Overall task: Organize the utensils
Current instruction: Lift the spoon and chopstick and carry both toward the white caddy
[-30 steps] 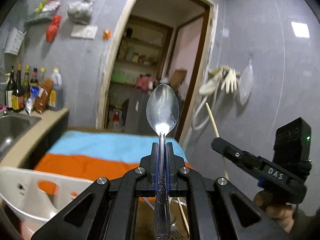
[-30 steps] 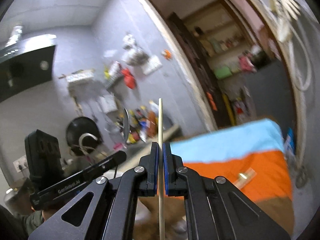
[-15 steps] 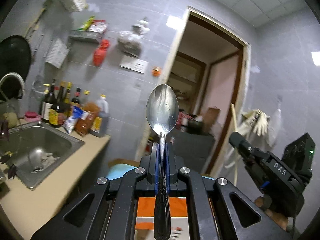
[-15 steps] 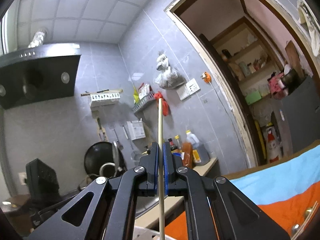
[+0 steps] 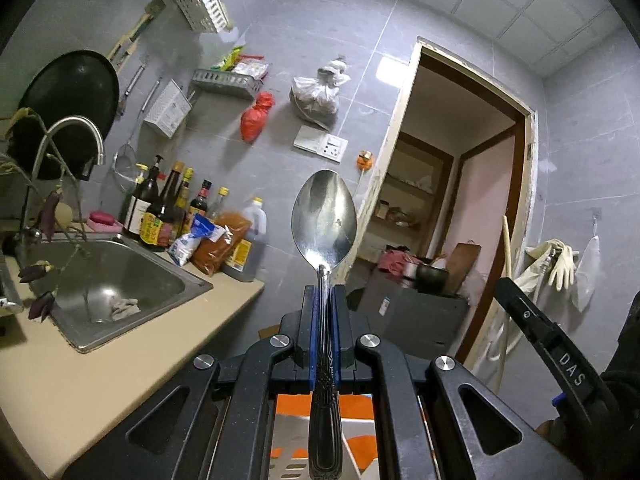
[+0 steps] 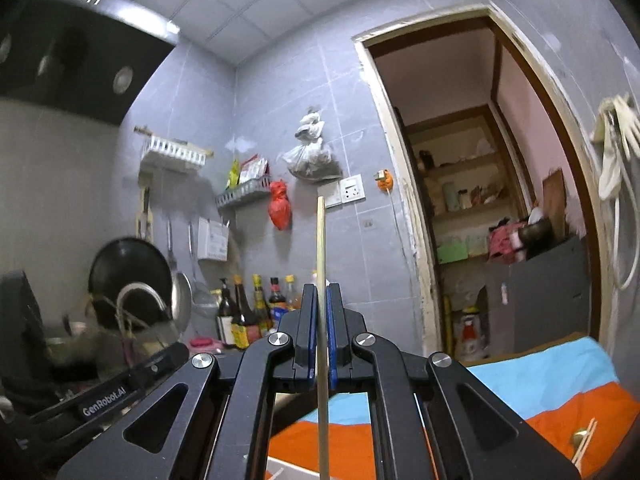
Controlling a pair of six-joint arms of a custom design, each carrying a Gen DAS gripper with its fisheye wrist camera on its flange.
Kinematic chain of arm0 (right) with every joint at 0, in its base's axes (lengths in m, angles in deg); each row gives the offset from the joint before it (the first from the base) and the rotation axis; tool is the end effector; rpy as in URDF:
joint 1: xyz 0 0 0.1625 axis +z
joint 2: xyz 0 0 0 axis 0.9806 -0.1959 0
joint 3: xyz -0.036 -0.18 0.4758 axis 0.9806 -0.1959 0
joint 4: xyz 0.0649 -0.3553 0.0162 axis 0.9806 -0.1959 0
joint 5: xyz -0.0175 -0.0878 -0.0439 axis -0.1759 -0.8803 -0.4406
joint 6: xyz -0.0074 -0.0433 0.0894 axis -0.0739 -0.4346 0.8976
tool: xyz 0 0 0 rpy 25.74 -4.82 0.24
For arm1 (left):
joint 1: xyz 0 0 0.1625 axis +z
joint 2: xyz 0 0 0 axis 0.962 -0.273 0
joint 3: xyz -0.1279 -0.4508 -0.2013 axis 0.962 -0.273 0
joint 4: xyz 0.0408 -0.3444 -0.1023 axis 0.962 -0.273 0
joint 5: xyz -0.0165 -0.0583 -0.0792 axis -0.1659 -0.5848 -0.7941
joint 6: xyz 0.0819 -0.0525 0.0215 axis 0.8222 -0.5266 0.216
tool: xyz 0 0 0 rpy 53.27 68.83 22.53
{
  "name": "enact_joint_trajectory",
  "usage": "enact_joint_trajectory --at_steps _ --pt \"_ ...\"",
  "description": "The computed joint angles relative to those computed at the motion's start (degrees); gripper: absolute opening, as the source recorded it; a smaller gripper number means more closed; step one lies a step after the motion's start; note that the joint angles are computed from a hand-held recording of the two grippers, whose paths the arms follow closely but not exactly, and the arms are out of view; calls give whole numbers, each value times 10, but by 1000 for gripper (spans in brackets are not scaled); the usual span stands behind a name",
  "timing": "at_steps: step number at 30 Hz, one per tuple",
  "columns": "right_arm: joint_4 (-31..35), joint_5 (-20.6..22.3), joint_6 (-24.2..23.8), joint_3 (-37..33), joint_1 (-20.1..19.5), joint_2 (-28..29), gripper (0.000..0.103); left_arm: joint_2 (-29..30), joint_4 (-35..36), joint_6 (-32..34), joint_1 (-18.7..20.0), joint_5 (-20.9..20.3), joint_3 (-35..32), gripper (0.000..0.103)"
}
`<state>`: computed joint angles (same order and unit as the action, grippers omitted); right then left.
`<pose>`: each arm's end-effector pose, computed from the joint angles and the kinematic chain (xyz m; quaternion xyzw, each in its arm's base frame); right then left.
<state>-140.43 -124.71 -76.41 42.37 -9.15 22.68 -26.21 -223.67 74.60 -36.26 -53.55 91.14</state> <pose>-0.0150 -0.6539 0.2711 -0.4766 0.6797 -0.5542 0.0600 -0.3214 -0.5253 -0.0337 0.0992 0.6441 -0.7328 0.1958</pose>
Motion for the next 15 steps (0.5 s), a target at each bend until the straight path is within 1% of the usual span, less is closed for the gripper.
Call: enact_joint_trajectory --at_steps 3,6,10,15 --pt "10 -13 -16 1 -1 2 3 10 -14 31 -1 -3 -14 4" --pt "36 -33 -43 4 -3 -1 3 17 -15 50 -2 -1 -21 4" --pt "84 -61 -64 2 -4 -12 3 19 11 22 -1 15 -13 4" --pt "147 -85 -106 3 -6 -30 3 20 14 6 -5 20 -2 4"
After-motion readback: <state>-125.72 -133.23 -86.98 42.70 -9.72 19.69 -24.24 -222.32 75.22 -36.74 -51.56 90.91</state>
